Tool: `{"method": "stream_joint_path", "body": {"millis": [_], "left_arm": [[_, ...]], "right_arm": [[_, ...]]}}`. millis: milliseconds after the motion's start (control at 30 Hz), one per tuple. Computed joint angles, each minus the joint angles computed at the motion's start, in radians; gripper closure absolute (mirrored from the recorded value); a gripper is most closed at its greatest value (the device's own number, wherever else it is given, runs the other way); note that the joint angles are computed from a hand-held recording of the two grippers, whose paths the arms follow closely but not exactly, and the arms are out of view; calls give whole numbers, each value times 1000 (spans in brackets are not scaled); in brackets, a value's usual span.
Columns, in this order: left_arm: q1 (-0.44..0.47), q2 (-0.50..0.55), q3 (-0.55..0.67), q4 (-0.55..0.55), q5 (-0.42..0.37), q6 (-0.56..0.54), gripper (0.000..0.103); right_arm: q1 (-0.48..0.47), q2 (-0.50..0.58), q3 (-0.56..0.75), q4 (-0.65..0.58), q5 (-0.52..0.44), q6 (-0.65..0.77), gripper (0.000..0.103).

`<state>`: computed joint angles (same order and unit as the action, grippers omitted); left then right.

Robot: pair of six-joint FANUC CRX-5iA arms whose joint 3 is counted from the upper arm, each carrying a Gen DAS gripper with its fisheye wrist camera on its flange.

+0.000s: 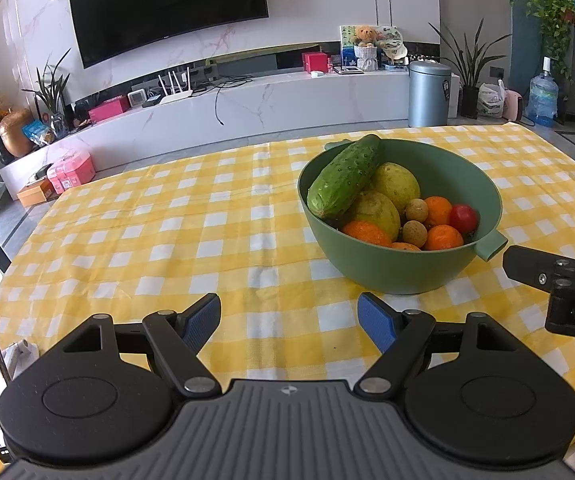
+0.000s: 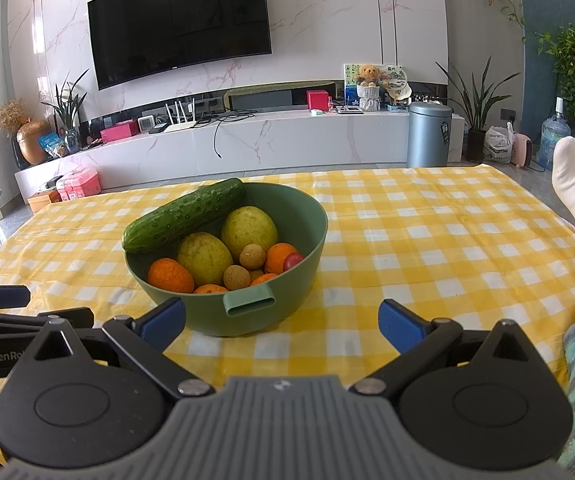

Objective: Organize fruits

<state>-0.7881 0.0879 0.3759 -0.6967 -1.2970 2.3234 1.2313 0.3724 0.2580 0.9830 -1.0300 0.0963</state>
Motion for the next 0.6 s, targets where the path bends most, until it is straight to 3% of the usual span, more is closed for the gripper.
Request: {"method": "stream_joint_path", "body": {"millis": [600], "left_arm": [[-1,0,1,3,0,-7,11]], "right_arm": [[-1,3,1,-20,5,12,4]]}}
